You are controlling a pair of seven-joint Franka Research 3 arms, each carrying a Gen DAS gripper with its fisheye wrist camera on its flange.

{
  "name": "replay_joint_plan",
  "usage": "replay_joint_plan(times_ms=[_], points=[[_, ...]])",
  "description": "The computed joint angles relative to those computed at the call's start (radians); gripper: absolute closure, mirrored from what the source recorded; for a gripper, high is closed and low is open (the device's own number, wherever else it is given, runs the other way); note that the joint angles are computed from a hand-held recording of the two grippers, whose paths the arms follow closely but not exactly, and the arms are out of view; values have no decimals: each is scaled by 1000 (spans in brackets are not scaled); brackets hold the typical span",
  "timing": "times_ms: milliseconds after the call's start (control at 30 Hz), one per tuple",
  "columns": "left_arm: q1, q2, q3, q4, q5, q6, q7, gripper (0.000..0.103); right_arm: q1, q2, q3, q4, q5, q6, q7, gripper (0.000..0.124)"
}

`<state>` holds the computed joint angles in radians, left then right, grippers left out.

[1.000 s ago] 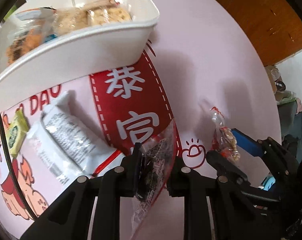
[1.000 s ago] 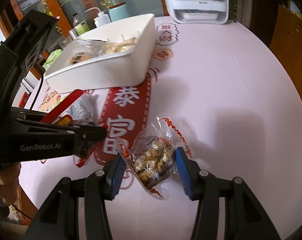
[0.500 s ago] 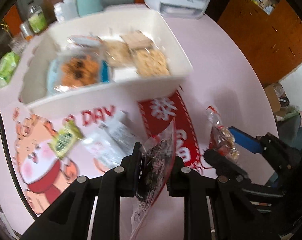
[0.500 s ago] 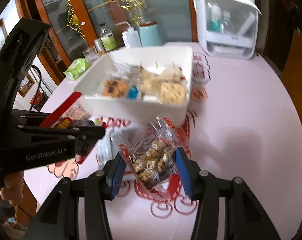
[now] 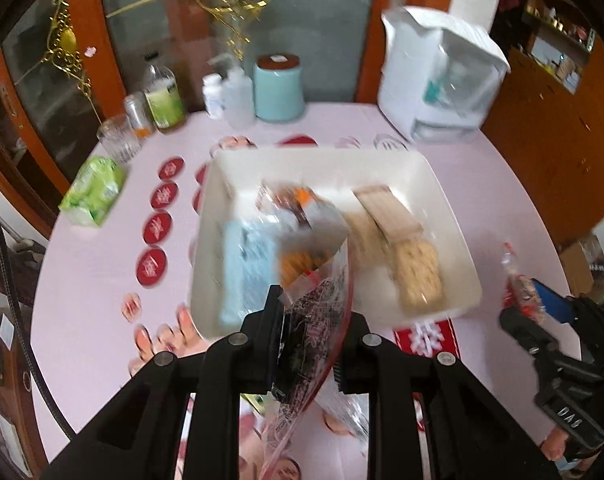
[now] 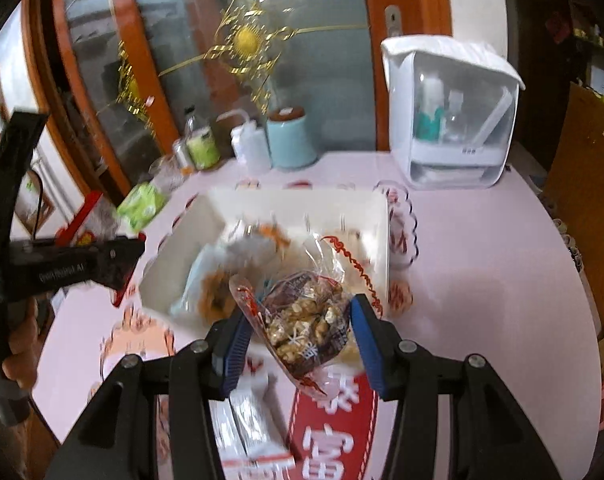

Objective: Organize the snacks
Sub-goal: 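Carry the red bag and nut packet over the tray with both tools, then open both tools to drop the red bag and nut packet into the tray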

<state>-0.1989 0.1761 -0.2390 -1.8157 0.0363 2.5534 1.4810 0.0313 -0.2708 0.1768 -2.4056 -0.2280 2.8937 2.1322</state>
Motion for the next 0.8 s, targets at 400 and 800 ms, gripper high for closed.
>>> replay_joint_plan(times_ms=[400, 800], points=[[4, 281, 13, 336, 56, -70, -7, 83, 13, 169, -34, 163, -171, -20, 198, 74], [-20, 436, 19, 487, 85, -137, -6, 83, 129, 283, -142, 222, -33, -82, 111, 69]])
